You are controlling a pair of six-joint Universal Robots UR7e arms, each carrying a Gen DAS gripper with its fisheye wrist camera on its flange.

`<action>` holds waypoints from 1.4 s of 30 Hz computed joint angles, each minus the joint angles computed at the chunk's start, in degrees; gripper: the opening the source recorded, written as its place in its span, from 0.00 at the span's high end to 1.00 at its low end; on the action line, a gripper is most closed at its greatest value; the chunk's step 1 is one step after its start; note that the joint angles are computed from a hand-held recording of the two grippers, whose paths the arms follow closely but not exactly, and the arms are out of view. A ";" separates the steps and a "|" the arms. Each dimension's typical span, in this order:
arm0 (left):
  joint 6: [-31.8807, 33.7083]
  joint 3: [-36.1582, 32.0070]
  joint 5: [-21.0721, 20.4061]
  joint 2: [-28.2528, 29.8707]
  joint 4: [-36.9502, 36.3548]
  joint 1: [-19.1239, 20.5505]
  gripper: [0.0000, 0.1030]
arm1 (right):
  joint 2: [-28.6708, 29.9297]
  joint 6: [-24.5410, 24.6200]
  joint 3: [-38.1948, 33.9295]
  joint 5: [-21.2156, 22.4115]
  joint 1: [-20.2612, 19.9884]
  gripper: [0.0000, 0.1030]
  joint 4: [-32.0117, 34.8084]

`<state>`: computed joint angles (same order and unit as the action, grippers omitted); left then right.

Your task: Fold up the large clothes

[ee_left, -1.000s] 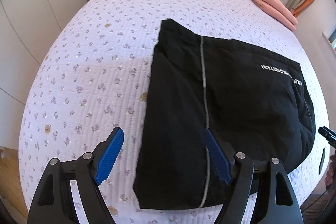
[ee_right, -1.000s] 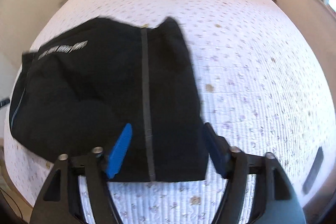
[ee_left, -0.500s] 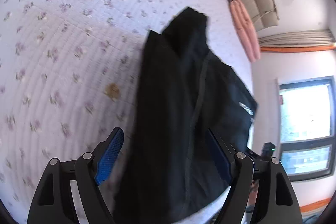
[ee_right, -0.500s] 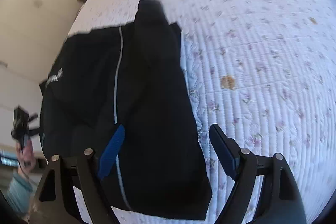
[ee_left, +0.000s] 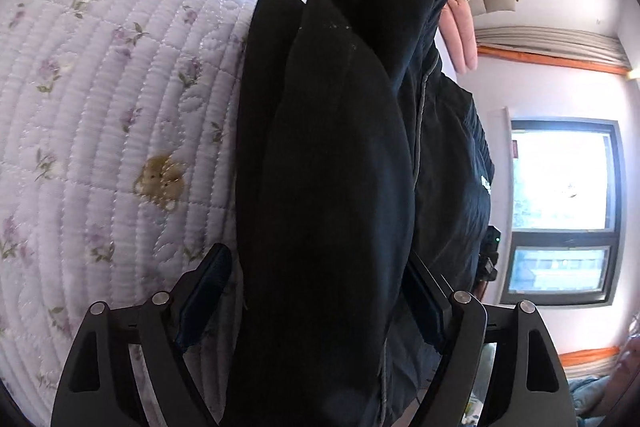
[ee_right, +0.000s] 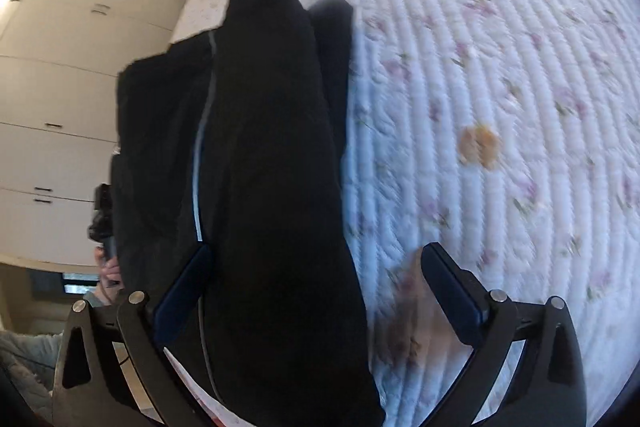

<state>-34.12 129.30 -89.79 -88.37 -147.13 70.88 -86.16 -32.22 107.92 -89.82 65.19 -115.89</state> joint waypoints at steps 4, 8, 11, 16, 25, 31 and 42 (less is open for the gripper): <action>0.95 -1.01 -1.17 2.03 -1.84 0.35 0.20 | 2.33 -1.24 -1.98 4.70 -0.78 0.00 2.28; -1.13 -1.73 2.84 4.65 -4.57 -2.10 0.20 | 3.04 -2.13 -1.82 7.34 -0.50 0.18 2.68; -3.65 -1.19 7.66 4.29 -5.48 -5.26 0.38 | 3.04 -2.06 -0.12 5.96 1.10 0.30 0.78; -5.28 1.53 12.23 0.40 -7.39 -10.26 0.63 | -0.19 -2.84 3.81 3.37 4.27 0.58 -4.22; -6.85 1.49 19.05 -7.19 -3.32 -21.12 0.69 | -7.04 -1.00 12.80 3.72 11.99 0.64 -11.37; -9.53 -0.17 26.37 -19.30 10.05 -27.46 0.69 | -8.98 4.31 18.48 5.73 19.99 0.64 -16.41; -29.54 -1.67 35.82 -40.36 43.12 -40.83 0.69 | -4.90 17.45 25.80 2.26 35.35 0.64 -26.02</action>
<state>-63.66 127.63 -53.97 -128.72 -104.01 30.05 -91.06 -14.76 133.72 -87.55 100.54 -141.91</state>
